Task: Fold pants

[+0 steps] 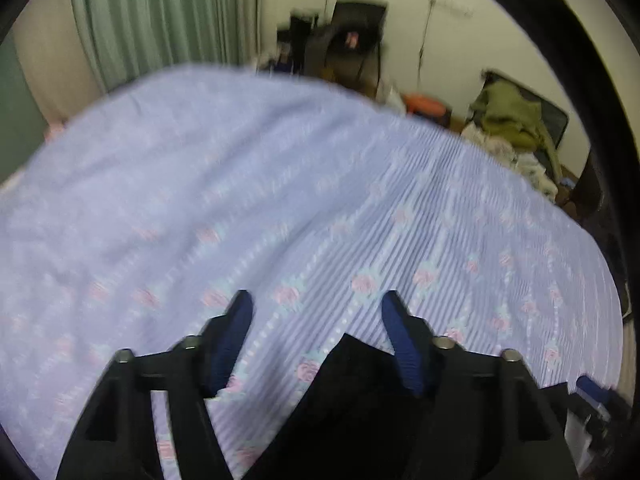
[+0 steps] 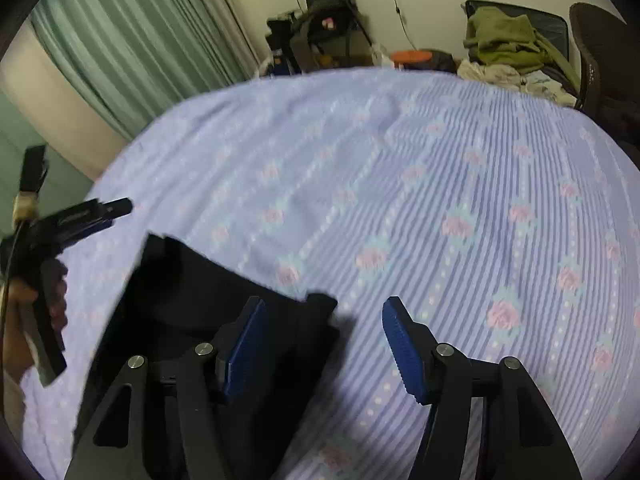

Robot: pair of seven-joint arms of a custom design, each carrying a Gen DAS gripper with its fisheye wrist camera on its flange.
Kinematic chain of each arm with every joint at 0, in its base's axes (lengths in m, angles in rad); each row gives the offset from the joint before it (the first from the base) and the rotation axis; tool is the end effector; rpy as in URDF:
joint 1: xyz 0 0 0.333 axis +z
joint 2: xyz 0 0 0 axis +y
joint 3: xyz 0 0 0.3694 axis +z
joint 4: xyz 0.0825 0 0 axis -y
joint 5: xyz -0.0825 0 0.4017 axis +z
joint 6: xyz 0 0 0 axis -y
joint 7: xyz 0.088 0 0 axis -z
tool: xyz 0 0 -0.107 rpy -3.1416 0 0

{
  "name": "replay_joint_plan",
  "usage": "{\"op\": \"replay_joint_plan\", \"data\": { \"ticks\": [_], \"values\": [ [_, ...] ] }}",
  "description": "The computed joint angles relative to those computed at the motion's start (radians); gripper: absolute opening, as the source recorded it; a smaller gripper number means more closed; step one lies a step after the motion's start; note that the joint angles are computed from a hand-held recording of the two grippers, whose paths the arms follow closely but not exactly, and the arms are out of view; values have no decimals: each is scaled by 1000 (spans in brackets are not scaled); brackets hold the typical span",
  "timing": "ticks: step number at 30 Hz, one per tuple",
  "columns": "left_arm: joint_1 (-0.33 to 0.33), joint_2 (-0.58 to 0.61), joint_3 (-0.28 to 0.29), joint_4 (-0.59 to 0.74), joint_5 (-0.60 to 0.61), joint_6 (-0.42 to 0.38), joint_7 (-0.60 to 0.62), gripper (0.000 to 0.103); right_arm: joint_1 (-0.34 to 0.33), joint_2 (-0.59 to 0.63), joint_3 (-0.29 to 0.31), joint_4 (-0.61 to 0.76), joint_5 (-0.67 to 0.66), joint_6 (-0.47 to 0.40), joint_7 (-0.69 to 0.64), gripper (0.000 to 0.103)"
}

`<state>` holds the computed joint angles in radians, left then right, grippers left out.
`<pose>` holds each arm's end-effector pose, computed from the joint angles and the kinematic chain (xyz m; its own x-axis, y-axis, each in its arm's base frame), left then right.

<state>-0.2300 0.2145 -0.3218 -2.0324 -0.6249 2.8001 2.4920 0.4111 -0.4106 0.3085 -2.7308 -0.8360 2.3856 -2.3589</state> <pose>0.5728 -0.3063 0.4425 -0.7958 -0.6049 0.0269 -0.4858 0.6113 -0.6247 0.2893 0.2408 0.3865 -0.7668 -0.5690 -0.2972 -0.3377 0.7513 -0.5671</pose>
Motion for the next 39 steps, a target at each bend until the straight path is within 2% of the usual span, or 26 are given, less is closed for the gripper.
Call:
{"op": "replay_joint_plan", "data": {
  "ticks": [1, 3, 6, 10, 13, 14, 15, 17, 18, 19, 21, 23, 26, 28, 31, 33, 35, 37, 38, 39],
  "values": [
    [27, -24, -15, -11, -39, -42, 56, 67, -3, -11, 3, -3, -18, 2, 3, 62],
    [47, -62, -7, -31, -78, -147, 122, 67, -11, -31, 6, -13, -55, 21, 21, 62],
    [33, -88, 35, -66, -14, -237, 127, 64, -5, -53, 4, -47, -41, 65, 49, 62],
    [17, -83, 61, -92, 40, -263, 85, 56, -35, -30, 4, -83, -83, 188, 108, 62],
    [5, -55, 69, -92, 76, -248, 33, 46, -67, -1, 12, -87, -134, 250, 154, 60],
    [-7, -40, 71, -82, 115, -248, -10, 40, -77, 7, 10, -86, -154, 269, 165, 58],
    [-13, -29, 75, -80, 149, -246, -41, 27, -87, 13, 11, -84, -175, 282, 179, 55],
    [-19, -19, 79, -73, 202, -265, -92, 11, -118, 40, 3, -82, -246, 345, 226, 30],
    [-8, -26, 72, -72, 182, -279, -86, 6, -143, 53, 0, -83, -307, 393, 277, 23],
    [2, -39, 64, -85, 150, -268, -64, 6, -142, 54, -5, -84, -316, 401, 286, 13],
    [19, -69, 46, -105, 44, -233, -11, 6, -131, 37, -10, -81, -318, 387, 270, 12],
    [22, -73, 51, -100, 10, -206, 3, 5, -115, 26, -6, -67, -297, 345, 229, 11],
    [-9, -25, 86, -65, 164, -180, -132, 5, -123, 68, -16, -22, -338, 342, 196, 11],
    [-21, 12, 97, -34, 237, -199, -211, 5, -131, 106, -34, 3, -381, 353, 193, 11],
    [-35, 47, 102, -14, 315, -187, -298, 7, -94, 140, -69, 14, -267, 297, 50, 11],
    [-30, 49, 90, -23, 320, -151, -310, 25, -80, 131, -75, 0, -211, 259, 12, 11],
    [-43, 49, 93, -28, 354, -115, -350, 30, -68, 118, -83, -13, -154, 234, -39, 11],
    [-60, 60, 99, -13, 395, -85, -397, 30, -53, 103, -80, -15, -85, 181, -102, 16],
    [-54, 74, 98, 8, 398, -66, -398, 33, -45, 91, -72, -12, -54, 146, -122, 25],
    [-48, 69, 87, 4, 386, -34, -399, 40, -31, 79, -57, 4, -5, 71, -148, 33]
  ]
}}
